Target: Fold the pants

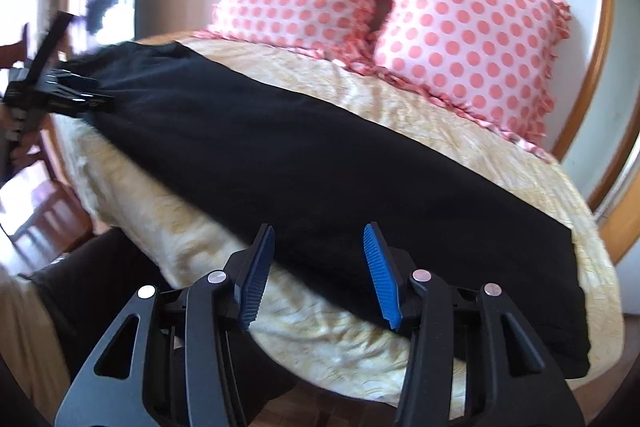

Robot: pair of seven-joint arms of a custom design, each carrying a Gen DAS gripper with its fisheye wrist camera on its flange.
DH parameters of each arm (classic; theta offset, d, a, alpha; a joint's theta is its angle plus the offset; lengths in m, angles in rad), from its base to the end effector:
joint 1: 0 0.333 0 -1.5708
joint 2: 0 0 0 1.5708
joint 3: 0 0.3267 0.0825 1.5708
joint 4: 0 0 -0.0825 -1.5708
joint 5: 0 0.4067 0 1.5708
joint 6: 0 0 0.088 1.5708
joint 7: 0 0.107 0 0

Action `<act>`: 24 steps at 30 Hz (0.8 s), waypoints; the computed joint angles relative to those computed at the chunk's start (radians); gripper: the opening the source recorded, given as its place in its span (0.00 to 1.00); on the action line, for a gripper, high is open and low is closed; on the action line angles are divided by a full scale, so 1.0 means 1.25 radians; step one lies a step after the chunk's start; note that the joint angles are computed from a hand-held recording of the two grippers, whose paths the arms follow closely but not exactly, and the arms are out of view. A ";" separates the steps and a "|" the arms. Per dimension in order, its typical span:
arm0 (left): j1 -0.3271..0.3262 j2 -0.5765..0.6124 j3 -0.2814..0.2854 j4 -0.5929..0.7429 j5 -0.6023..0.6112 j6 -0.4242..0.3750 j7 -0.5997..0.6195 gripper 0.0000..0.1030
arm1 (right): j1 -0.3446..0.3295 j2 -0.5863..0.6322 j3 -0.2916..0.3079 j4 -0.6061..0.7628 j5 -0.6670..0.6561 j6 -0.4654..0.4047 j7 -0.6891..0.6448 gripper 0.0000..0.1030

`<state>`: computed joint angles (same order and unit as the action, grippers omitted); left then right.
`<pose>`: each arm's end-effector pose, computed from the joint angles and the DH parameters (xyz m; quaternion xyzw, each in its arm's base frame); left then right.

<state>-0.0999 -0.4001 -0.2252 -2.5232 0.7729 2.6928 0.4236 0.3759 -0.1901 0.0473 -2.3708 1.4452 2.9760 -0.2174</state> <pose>0.4340 -0.1743 0.4656 -0.7158 0.5868 -0.2266 0.3032 0.4868 0.1446 0.4429 -0.8334 0.3116 -0.2556 0.3781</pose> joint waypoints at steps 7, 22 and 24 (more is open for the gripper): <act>0.006 0.009 -0.008 0.007 0.021 -0.008 -0.021 0.98 | 0.006 0.036 0.006 0.013 -0.049 0.044 0.020 0.29; 0.029 -0.008 -0.019 -0.016 0.068 0.034 -0.026 0.98 | 0.015 -0.055 -0.030 -0.013 -0.190 -0.091 0.136 0.23; 0.048 -0.012 -0.034 -0.023 0.114 0.051 -0.067 0.98 | 0.025 -0.035 -0.031 0.034 -0.169 -0.113 0.115 0.67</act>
